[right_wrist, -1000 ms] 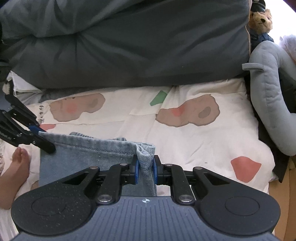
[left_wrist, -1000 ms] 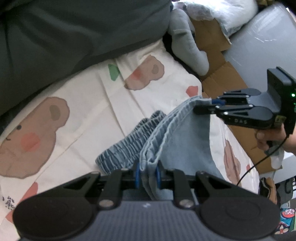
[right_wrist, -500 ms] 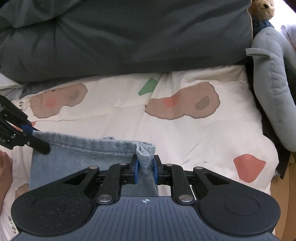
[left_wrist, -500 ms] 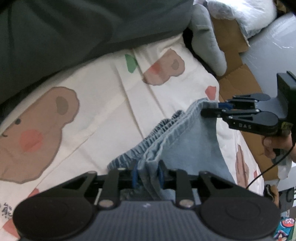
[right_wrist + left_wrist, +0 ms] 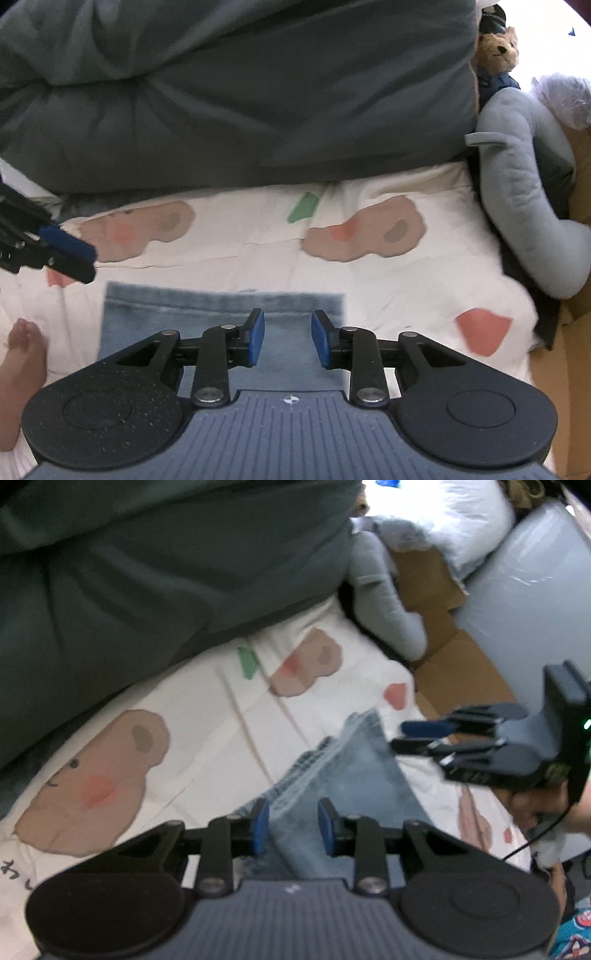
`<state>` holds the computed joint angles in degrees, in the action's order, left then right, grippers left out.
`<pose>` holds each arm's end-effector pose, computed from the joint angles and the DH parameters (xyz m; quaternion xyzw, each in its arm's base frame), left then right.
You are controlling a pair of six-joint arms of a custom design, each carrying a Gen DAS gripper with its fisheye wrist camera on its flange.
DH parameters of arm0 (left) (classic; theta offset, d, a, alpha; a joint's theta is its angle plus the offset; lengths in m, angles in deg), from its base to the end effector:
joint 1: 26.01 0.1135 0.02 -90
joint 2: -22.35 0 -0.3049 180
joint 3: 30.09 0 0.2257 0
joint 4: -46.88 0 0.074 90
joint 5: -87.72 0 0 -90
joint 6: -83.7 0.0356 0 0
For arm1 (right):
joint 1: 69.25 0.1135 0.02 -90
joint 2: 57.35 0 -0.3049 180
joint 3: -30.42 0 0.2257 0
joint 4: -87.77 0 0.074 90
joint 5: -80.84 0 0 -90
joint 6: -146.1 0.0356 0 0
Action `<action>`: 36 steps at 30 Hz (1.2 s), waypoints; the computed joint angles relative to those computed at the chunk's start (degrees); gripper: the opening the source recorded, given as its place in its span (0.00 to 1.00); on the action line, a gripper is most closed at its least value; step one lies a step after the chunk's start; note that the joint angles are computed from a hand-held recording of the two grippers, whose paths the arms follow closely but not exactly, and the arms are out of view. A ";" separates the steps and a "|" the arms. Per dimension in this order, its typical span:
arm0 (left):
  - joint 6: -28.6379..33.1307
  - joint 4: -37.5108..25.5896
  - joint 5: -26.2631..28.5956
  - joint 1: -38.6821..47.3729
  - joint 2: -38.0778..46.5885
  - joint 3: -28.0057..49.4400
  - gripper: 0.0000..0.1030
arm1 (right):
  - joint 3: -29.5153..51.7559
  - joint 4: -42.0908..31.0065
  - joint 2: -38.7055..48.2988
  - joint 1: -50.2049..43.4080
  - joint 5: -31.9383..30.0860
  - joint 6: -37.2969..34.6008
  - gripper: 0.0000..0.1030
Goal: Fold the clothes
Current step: 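Open the right tool and release the jeans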
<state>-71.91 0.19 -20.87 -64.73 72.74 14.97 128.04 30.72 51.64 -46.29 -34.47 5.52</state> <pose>0.0981 -0.0641 0.2425 -0.2681 0.8954 -0.1599 0.3176 0.3435 0.1621 0.2586 -0.6066 0.7432 0.1654 0.2288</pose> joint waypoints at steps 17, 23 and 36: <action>1.62 19.46 -0.92 -0.59 12.26 -9.80 0.08 | -12.58 15.67 2.06 4.50 1.02 8.30 0.32; 2.69 29.66 0.56 1.57 17.68 -14.93 0.02 | -13.95 19.93 5.23 4.23 0.33 10.64 0.32; 3.88 38.51 -1.29 1.12 20.58 -20.23 0.03 | -15.29 26.12 8.28 7.35 1.68 16.66 0.33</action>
<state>-68.03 38.70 -22.16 -63.60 93.32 -5.26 112.74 56.84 59.93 -38.95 -32.79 22.17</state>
